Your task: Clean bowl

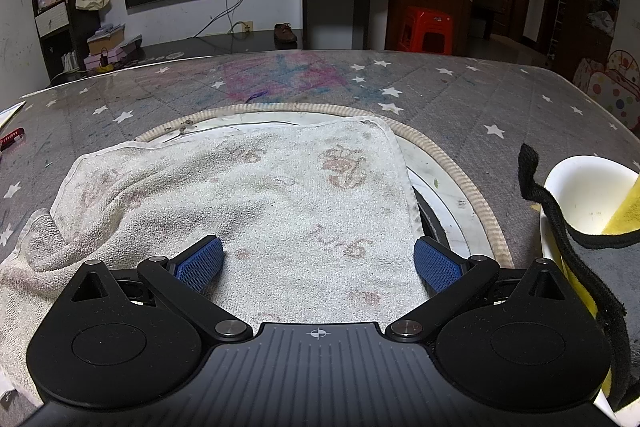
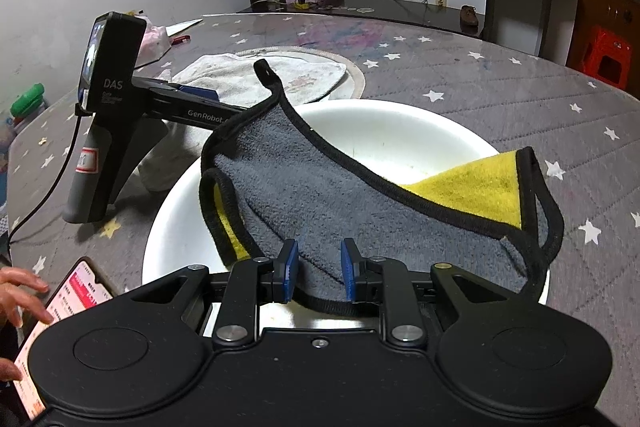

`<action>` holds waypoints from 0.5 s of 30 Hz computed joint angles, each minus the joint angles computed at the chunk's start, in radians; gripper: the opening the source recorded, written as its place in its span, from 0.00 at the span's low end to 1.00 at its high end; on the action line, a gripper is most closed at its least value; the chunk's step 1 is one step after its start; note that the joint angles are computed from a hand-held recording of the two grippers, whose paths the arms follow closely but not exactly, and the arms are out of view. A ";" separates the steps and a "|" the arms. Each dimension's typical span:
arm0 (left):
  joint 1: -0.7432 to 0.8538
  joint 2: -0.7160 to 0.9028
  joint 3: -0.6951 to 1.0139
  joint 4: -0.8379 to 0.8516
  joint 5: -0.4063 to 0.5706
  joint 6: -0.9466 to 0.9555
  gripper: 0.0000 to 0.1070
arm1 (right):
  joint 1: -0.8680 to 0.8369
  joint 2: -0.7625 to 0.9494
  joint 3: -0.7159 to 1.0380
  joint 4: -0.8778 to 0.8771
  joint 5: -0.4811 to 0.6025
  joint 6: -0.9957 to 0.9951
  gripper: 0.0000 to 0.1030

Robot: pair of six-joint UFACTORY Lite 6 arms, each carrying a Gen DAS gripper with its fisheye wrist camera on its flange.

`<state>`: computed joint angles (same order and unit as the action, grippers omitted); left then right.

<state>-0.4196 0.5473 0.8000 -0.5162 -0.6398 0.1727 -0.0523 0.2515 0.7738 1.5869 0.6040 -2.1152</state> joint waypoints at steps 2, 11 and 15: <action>-0.001 0.002 0.002 -0.001 0.000 0.001 0.96 | -0.004 -0.007 -0.006 -0.012 0.002 0.007 0.24; -0.002 0.003 0.004 -0.003 0.000 0.001 0.96 | -0.027 -0.037 -0.029 -0.084 0.016 0.058 0.24; -0.001 0.002 0.002 -0.002 0.000 0.001 0.96 | -0.036 -0.038 -0.033 -0.087 0.022 0.059 0.24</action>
